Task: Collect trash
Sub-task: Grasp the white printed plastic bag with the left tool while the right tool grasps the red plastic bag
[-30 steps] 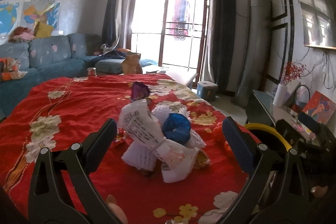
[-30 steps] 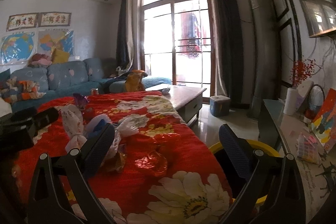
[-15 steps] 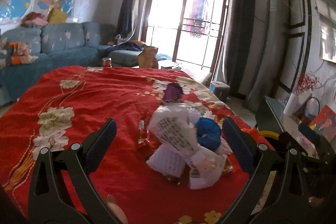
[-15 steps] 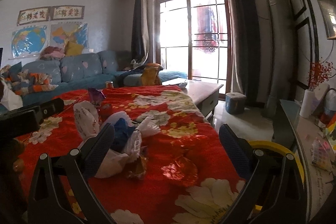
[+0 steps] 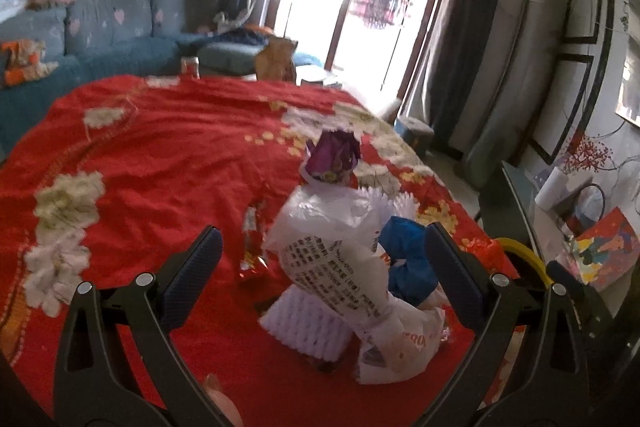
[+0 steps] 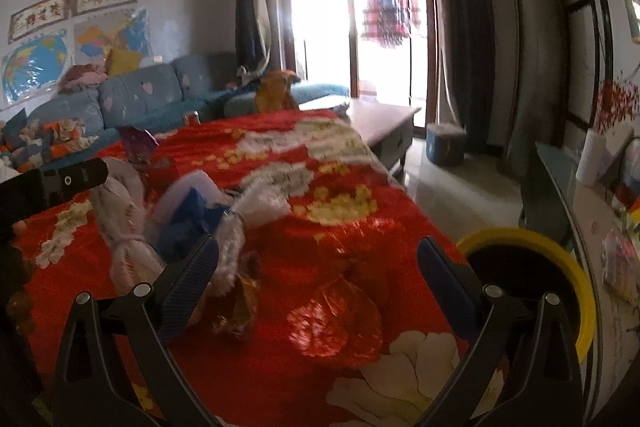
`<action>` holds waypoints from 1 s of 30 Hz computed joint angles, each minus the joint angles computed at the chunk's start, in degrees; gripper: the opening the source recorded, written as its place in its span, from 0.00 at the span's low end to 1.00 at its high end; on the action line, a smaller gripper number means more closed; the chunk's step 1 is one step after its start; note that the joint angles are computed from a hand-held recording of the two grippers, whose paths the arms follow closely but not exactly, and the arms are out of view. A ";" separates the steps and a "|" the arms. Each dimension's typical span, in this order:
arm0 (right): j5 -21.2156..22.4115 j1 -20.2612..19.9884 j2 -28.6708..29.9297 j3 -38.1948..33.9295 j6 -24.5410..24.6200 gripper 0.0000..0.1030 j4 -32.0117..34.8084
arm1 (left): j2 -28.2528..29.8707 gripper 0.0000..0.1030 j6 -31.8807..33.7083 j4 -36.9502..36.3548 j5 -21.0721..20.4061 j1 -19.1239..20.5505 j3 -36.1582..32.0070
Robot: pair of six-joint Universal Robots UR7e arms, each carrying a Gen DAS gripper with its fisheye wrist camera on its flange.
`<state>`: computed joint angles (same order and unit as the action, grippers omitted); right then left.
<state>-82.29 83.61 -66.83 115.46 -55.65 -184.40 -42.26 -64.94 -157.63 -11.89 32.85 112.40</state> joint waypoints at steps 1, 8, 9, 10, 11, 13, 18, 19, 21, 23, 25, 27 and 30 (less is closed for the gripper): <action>-0.54 -0.22 0.12 -0.52 0.50 0.94 1.12 | 0.30 0.90 1.10 -1.94 -0.56 0.39 -0.05; -4.75 -0.92 1.32 -4.16 2.75 0.94 9.24 | 1.10 0.86 0.81 -7.99 -3.58 2.05 0.46; -5.43 -0.95 1.52 -4.65 3.10 0.94 10.53 | 1.22 0.81 1.60 -9.21 -3.77 2.18 0.56; -5.92 -1.03 1.69 -5.15 3.59 0.94 11.86 | 1.37 0.78 2.53 -10.71 -4.39 2.30 0.71; -6.19 -1.08 1.89 -5.47 3.96 0.94 12.61 | 1.50 0.74 3.37 -12.15 -4.96 2.36 0.88; -6.45 -1.33 1.99 -5.98 4.75 0.89 14.46 | 1.77 0.65 5.35 -15.13 -5.71 2.42 1.02; -7.32 -1.58 2.16 -7.07 4.91 0.60 18.09 | 2.22 0.49 7.91 -18.55 -6.48 1.83 1.08; -7.59 -1.54 2.30 -7.33 5.13 0.52 18.55 | 2.16 0.48 8.24 -18.83 -6.45 1.73 1.16; -7.60 -1.75 2.10 -7.64 5.05 0.42 19.69 | 2.12 0.43 8.09 -18.71 -5.97 1.41 1.29; -6.98 -1.98 1.85 -7.73 5.02 0.35 20.36 | 2.23 0.40 8.51 -18.93 -5.95 0.95 1.31; -6.08 -2.37 1.36 -7.85 5.01 0.32 21.05 | 2.10 0.38 8.56 -18.57 -6.31 0.61 1.39; -5.56 -2.55 1.16 -7.92 4.93 0.29 21.16 | 2.23 0.37 9.43 -19.48 -6.68 0.12 1.47; -3.99 -2.96 0.22 -7.73 5.05 0.28 21.52 | 2.88 0.36 11.91 -21.04 -6.48 -0.63 1.02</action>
<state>-86.28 80.65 -66.60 107.73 -50.60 -162.88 -39.38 -53.03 -178.67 -18.36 32.22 113.42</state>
